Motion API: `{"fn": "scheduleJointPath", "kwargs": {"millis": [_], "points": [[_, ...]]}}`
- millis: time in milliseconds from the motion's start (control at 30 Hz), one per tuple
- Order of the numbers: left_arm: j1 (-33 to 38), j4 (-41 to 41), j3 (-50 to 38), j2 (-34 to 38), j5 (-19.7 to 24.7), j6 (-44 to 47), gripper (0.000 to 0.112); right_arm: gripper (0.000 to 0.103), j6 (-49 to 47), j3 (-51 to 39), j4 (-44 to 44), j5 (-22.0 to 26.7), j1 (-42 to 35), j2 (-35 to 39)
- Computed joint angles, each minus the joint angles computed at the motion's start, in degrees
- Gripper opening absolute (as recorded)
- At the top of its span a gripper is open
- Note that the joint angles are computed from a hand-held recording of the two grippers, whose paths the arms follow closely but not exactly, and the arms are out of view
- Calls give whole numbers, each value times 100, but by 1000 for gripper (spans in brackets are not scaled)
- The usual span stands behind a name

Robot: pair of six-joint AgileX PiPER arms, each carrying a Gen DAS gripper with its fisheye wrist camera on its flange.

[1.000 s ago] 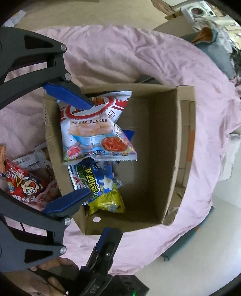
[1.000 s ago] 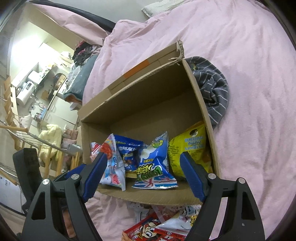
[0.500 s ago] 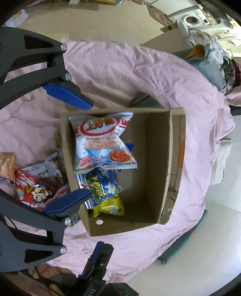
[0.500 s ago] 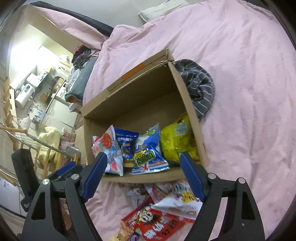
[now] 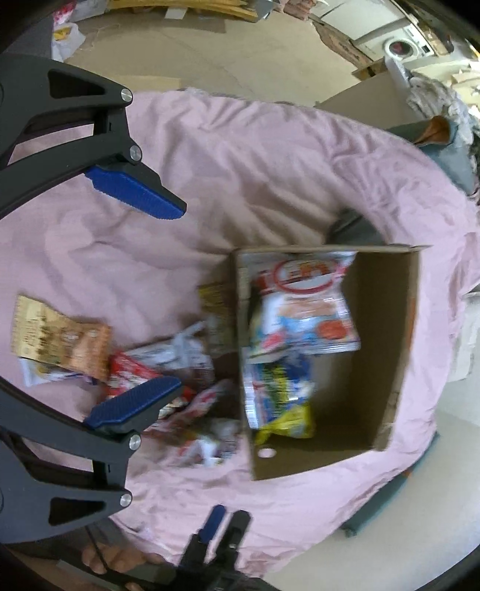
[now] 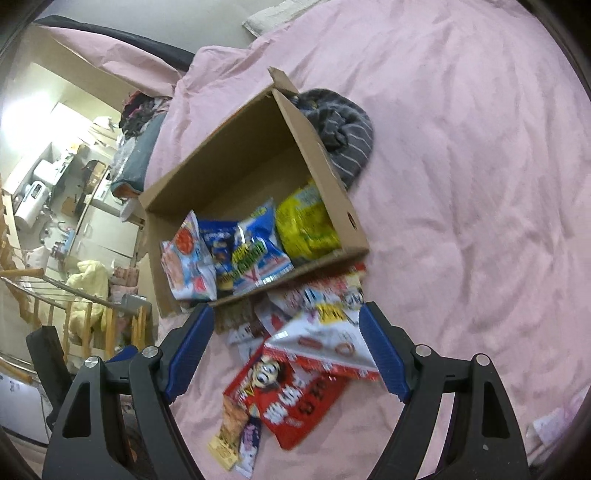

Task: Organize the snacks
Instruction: 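Grasp the tan peanut snack packet with the left tool and lift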

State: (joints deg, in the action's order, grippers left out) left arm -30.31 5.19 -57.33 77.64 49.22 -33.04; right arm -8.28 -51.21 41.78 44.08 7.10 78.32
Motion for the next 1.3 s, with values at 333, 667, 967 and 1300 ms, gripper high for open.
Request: {"fn": "scheduleJointPath", "kwargs": {"millis": [333, 667, 967, 1300], "points": [[-680, -331, 507, 60, 157, 156, 85, 83, 178, 581, -404, 80, 91, -460], [-798, -279, 788, 88, 76, 0, 85, 83, 382, 614, -666, 36, 439, -409], [-755, -1091, 904, 344, -46, 813, 72, 83, 459, 544, -728, -43, 692, -286], [-1252, -1087, 649, 1094, -221, 792, 45, 83, 543, 518, -806, -77, 844, -226]]}}
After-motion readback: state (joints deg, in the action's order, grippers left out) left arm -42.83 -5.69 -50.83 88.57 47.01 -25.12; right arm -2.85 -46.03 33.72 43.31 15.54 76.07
